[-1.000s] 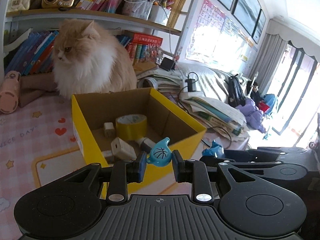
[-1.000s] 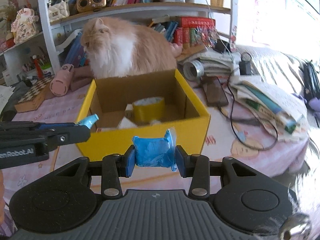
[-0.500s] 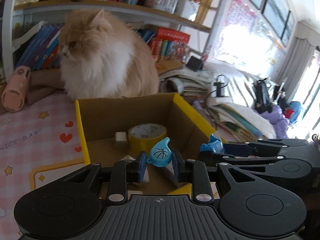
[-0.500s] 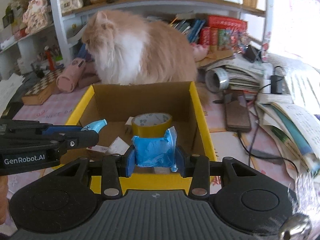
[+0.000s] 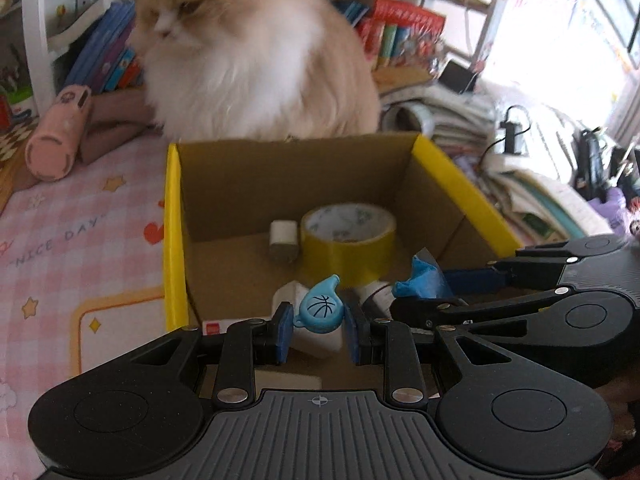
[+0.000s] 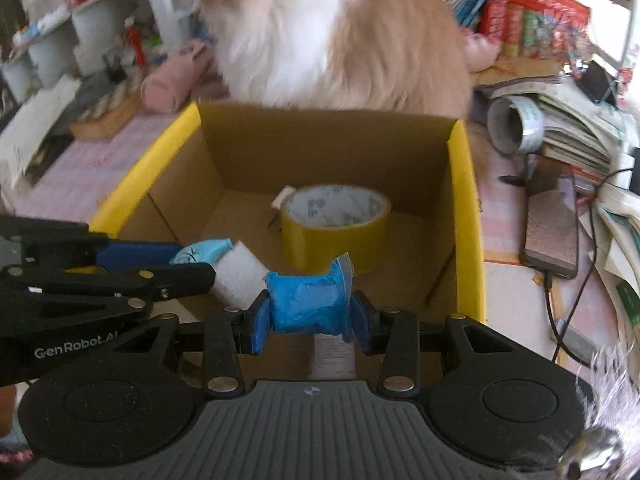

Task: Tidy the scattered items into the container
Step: 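Lower into the box and open the right tool while the left tool releases the toy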

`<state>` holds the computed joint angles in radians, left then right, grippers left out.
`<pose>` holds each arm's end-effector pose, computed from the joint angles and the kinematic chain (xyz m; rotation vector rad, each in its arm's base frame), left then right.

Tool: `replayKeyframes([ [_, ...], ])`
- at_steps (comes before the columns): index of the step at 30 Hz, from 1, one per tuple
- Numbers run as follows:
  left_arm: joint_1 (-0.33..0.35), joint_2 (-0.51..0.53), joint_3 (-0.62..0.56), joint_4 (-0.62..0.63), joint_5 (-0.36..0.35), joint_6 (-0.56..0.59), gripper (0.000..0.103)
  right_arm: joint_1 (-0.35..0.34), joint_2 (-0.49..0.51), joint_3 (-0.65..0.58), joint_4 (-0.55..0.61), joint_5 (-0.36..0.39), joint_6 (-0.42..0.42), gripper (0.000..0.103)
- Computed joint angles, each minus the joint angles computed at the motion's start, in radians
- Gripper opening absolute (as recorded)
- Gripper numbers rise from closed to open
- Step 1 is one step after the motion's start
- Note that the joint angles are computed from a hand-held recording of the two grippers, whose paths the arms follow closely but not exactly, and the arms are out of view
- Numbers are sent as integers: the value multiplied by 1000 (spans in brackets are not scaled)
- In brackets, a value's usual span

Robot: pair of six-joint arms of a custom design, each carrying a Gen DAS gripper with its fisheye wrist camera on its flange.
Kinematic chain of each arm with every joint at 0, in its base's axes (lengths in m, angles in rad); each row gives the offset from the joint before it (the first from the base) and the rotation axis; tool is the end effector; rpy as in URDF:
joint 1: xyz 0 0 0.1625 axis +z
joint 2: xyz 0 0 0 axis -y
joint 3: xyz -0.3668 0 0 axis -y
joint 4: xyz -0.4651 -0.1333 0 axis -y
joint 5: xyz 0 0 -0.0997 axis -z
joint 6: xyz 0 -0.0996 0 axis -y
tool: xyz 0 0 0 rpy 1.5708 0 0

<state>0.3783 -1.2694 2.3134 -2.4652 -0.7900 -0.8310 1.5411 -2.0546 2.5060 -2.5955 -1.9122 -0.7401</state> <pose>-0.3252 -0.3481 0.0259 0.5249 2.4435 -0.7722 0.0885 -0.3854 0.2595 0.7702 -2.4513 0.5350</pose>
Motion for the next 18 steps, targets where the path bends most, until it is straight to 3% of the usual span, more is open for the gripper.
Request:
replayKeyframes([
  [18,-22,44,-48,144,61,-108,26,-31,44,-41,74,24,-72,38],
])
